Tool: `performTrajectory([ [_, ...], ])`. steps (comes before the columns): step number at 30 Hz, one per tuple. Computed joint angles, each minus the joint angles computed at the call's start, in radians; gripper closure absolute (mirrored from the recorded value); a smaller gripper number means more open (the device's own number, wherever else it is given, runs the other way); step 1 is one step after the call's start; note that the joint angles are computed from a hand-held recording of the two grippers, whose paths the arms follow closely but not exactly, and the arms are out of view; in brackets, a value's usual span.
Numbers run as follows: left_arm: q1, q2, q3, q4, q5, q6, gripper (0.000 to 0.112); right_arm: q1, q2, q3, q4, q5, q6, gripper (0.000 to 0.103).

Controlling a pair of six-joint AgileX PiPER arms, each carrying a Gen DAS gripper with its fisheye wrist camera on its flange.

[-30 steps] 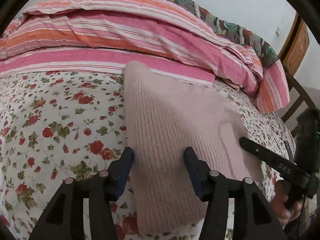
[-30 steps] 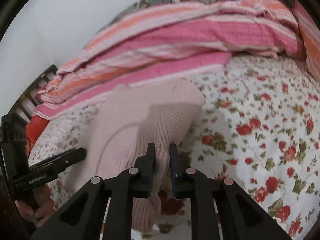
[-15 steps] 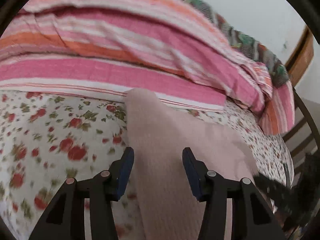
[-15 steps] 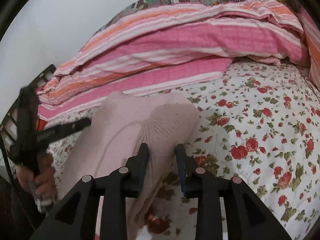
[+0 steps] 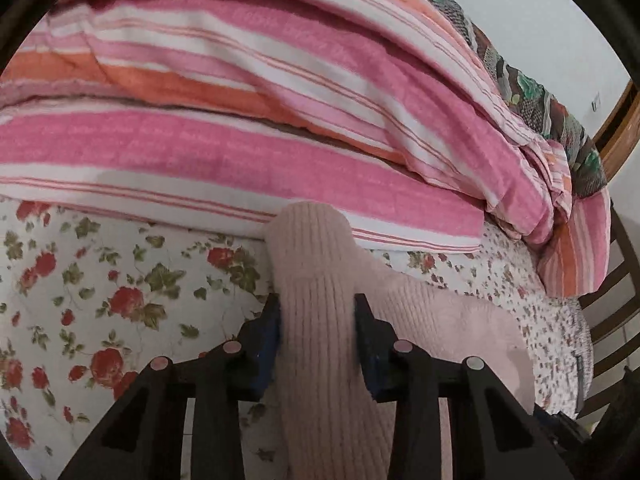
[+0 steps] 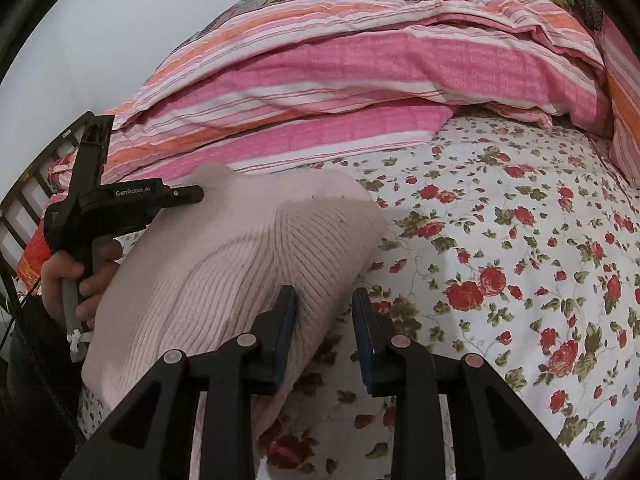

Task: Fold small clothes

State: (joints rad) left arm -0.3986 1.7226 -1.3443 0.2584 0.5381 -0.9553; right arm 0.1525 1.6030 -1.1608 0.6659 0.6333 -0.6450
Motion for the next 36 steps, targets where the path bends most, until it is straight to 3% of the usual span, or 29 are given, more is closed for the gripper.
performTrajectory([
  [8,-0.086,-0.054,0.017,0.194,0.114,-0.167,0.076,0.004,0.002,0.001,-0.003,-0.016,0.006,0.075],
  [13,-0.215,-0.129,0.086,0.335,0.201,-0.301,0.076,-0.003,0.004,-0.003,0.008,-0.010,0.001,0.074],
  [19,-0.387,-0.277,0.283,0.573,0.228,-0.629,0.066,-0.037,0.026,-0.033,0.080,0.026,-0.041,0.071],
  [24,-0.441,-0.304,0.358,0.696,0.211,-0.773,0.064,-0.036,0.043,-0.035,0.131,0.016,-0.070,0.071],
  [27,-0.447,-0.302,0.378,0.747,0.201,-0.826,0.062,-0.035,0.049,-0.035,0.168,0.028,-0.109,0.075],
  [29,-0.432,-0.313,0.397,0.756,0.160,-0.855,0.061,-0.043,0.047,-0.019,0.220,0.035,-0.164,0.092],
  [32,-0.427,-0.312,0.414,0.782,0.139,-0.908,0.058,-0.028,0.001,0.040,0.263,-0.043,-0.228,0.094],
  [36,-0.476,-0.300,0.400,0.806,0.208,-0.918,0.058,0.010,-0.061,0.093,0.213,-0.144,-0.229,0.094],
])
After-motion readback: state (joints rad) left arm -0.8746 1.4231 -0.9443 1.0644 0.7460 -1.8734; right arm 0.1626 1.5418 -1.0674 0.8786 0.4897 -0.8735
